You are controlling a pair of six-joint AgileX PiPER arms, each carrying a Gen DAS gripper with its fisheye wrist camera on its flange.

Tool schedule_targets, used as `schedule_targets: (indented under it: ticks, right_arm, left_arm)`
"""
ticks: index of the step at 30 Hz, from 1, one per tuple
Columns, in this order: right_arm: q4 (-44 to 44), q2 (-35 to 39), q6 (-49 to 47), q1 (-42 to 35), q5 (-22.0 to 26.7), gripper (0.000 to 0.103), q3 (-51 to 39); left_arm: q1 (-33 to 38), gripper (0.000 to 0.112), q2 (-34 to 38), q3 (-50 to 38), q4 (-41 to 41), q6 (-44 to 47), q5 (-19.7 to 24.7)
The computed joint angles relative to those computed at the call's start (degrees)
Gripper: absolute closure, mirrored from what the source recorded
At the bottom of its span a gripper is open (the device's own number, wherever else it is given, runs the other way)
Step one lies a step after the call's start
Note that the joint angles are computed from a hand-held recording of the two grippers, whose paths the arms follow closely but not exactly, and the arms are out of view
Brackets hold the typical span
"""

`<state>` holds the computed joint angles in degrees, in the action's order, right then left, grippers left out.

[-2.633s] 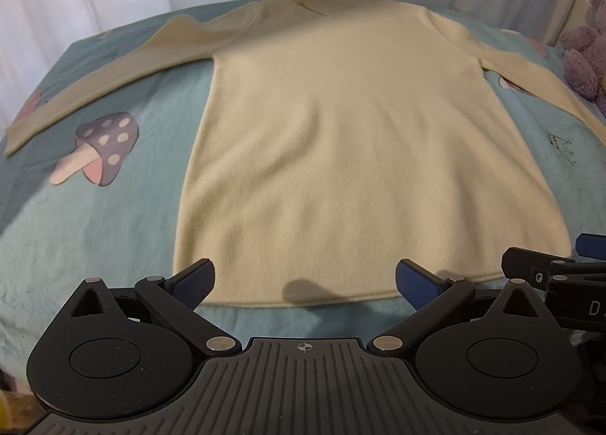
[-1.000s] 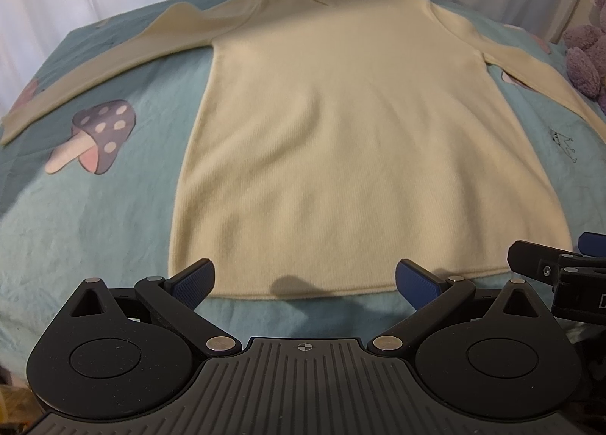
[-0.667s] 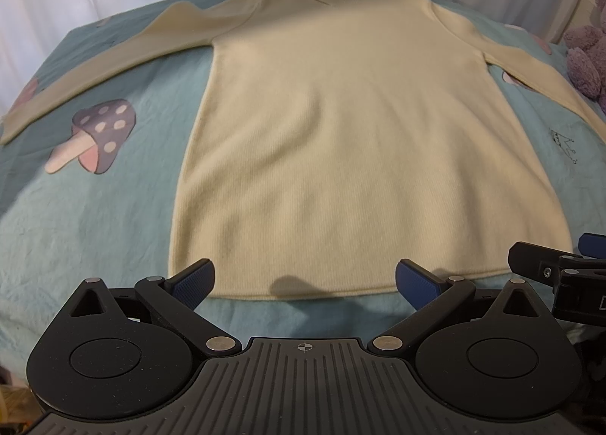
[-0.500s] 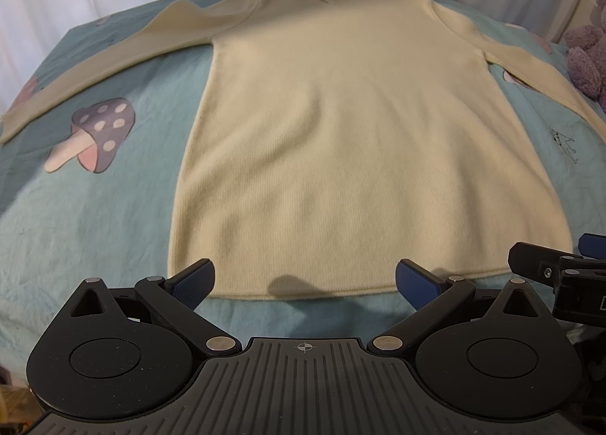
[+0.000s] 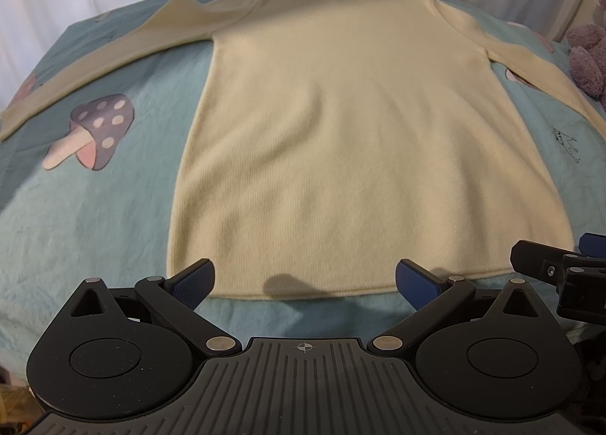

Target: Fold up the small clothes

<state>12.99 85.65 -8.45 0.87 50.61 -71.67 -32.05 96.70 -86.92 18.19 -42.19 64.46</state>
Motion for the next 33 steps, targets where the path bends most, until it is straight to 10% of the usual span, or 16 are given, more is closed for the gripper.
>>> schedule_targets:
  ticks: [12, 18, 26, 33]
  right_arm:
    - [13.4, 0.5, -10.3, -5.7, 0.2, 0.004, 1.0]
    - [44.3, -5.4, -39.2, -14.6, -18.4, 0.004, 12.9]
    - [42.7, 11.2, -21.2, -28.2, -19.2, 0.004, -2.7]
    - [41.3, 28.3, -4.6, -38.4, -21.3, 0.064, -17.7]
  left_arm:
    - [1.2, 0.009, 0.3, 0.3, -2.2, 1.0, -0.9]
    - [1.9, 0.009, 1.3, -0.7, -3.3, 2.5, -1.5]
    - [4.3, 0.009, 6.0, -7.1, -3.4, 2.4, -1.3]
    - [7.0, 0.009, 14.5, -17.7, -2.2, 1.2, -1.4]
